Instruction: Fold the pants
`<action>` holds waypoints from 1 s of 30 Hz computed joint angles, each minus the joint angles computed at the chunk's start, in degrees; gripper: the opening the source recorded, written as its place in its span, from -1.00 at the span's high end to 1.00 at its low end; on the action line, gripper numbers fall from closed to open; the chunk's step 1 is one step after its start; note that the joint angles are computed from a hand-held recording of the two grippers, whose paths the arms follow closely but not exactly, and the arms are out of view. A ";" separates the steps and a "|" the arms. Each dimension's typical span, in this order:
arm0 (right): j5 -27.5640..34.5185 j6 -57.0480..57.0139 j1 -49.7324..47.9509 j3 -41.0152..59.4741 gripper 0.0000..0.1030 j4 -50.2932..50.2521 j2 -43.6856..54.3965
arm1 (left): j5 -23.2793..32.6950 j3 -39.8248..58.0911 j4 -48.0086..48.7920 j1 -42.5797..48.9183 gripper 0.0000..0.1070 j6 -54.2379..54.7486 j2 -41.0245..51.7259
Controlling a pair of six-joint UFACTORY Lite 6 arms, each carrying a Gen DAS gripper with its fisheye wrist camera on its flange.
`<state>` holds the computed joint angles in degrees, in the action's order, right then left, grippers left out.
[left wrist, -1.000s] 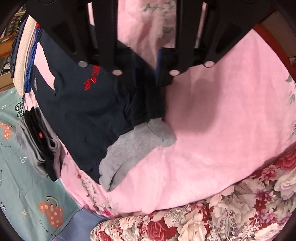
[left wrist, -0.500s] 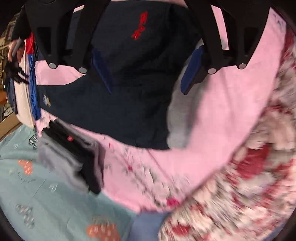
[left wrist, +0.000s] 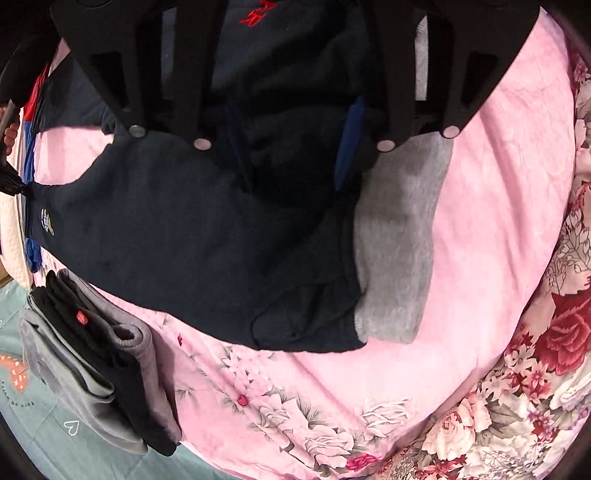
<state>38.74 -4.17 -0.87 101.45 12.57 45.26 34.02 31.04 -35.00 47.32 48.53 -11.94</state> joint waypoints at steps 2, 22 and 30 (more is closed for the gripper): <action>-1.59 1.51 -0.57 -5.31 0.84 -1.09 -4.78 | -0.42 -0.44 -2.18 0.46 0.19 2.93 0.63; -9.19 16.17 17.77 -46.34 0.07 -22.09 -47.24 | 7.34 26.52 -1.39 0.43 -0.75 23.76 15.53; 0.70 32.43 31.94 -50.40 0.07 -33.02 -60.09 | 12.94 40.78 1.82 -1.18 -0.73 23.58 37.85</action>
